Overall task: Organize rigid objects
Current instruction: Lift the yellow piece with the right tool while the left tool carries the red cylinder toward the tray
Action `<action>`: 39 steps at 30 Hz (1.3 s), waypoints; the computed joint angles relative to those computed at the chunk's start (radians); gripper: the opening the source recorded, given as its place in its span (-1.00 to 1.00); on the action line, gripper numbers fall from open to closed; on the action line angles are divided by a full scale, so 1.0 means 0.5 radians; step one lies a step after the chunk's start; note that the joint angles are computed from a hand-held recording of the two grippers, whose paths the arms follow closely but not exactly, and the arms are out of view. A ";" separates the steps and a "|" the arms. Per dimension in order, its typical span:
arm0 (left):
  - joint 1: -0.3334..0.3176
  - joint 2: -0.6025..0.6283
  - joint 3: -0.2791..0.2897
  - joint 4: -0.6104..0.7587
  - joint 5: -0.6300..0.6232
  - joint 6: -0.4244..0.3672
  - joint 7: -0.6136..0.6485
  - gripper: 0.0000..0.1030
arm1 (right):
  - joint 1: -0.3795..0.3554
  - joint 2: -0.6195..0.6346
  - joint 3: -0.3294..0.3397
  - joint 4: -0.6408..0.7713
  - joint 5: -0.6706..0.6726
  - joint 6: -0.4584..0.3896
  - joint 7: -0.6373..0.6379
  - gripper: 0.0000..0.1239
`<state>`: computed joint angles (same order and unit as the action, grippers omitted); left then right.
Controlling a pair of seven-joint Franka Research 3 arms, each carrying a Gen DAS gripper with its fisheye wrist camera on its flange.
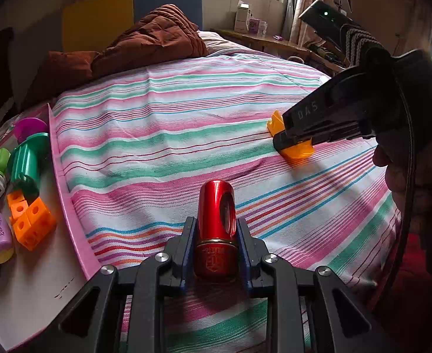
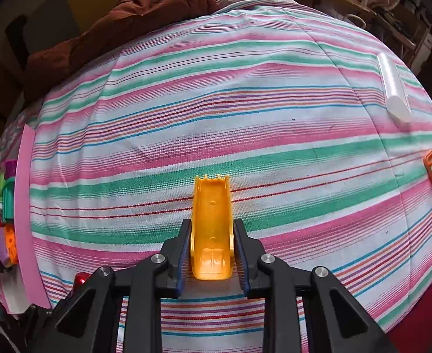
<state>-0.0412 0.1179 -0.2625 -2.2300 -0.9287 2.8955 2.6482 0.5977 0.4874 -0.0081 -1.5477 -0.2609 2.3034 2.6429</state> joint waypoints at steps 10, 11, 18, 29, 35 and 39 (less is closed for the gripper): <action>0.000 -0.009 0.000 -0.009 -0.058 0.002 0.061 -0.49 | 0.048 0.050 -0.028 0.067 -0.127 -0.069 -0.117 -0.54; -0.002 -0.010 0.004 -0.009 -0.051 -0.003 0.051 -0.49 | 0.056 0.059 -0.031 0.085 -0.144 -0.092 -0.126 -0.54; -0.022 -0.042 0.046 -0.007 0.164 -0.084 -0.188 -0.50 | 0.072 0.124 -0.040 0.192 -0.190 -0.177 -0.190 -0.58; -0.085 -0.236 0.137 -0.036 0.001 -0.212 -0.141 -0.49 | 0.103 0.150 -0.059 0.221 -0.230 -0.183 -0.172 -0.58; -0.132 -0.346 0.240 -0.055 0.038 -0.200 -0.243 -0.49 | 0.121 0.158 -0.062 0.236 -0.263 -0.206 -0.167 -0.58; -0.140 -0.384 0.299 -0.062 0.067 -0.191 -0.305 -0.49 | 0.119 0.166 -0.063 0.246 -0.275 -0.211 -0.173 -0.58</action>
